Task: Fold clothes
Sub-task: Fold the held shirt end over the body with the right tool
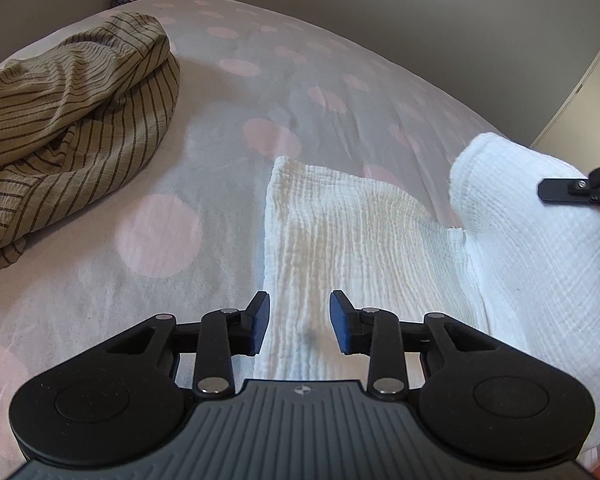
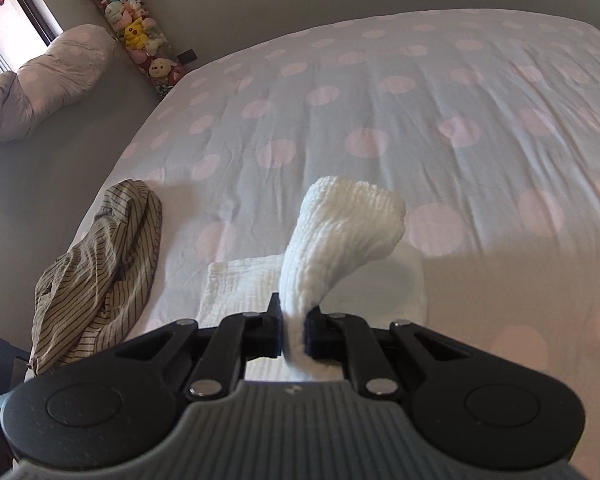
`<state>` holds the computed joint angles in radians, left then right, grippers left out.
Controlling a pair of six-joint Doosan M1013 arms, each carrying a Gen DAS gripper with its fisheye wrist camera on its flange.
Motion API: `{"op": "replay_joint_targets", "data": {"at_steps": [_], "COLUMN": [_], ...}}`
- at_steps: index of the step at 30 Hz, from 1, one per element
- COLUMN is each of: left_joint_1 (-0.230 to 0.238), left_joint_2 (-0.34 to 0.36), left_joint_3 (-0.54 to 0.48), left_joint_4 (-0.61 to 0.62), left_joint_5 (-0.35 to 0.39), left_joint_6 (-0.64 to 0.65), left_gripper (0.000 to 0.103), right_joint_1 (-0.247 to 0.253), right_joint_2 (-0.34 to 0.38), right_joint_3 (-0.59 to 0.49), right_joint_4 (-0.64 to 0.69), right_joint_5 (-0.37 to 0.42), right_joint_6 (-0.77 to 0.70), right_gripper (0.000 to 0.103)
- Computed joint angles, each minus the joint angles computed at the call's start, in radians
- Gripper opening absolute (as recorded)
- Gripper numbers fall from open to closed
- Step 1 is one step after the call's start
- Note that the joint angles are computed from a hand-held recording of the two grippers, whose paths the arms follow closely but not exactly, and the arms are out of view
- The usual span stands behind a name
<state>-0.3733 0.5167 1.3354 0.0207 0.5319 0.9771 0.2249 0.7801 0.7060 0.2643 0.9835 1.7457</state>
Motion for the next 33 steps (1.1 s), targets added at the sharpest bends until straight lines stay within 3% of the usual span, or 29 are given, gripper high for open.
{"op": "replay_joint_targets", "data": {"at_steps": [8, 19, 27, 31, 33], "left_joint_1": [0.011, 0.008, 0.005, 0.004, 0.003], "left_joint_2": [0.003, 0.022, 0.006, -0.005, -0.012], "left_joint_3": [0.007, -0.012, 0.009, 0.02, 0.025], "left_joint_4": [-0.054, -0.063, -0.054, -0.054, -0.058], "left_joint_5": [-0.013, 0.012, -0.022, -0.033, -0.034], "left_joint_6": [0.038, 0.074, 0.058, 0.059, 0.067], "left_gripper": [0.03, 0.03, 0.03, 0.03, 0.03], "right_joint_1": [0.057, 0.06, 0.049, 0.037, 0.031], "right_joint_2": [0.127, 0.209, 0.14, 0.067, 0.025], "right_joint_3": [-0.166, -0.248, -0.158, -0.056, 0.006], "right_joint_4": [0.017, 0.077, 0.141, 0.169, 0.179], "right_joint_5": [0.103, 0.2, 0.125, 0.072, 0.038], "right_joint_6": [0.04, 0.032, -0.085, -0.179, -0.232], "right_gripper": [0.012, 0.016, 0.037, 0.041, 0.048]}}
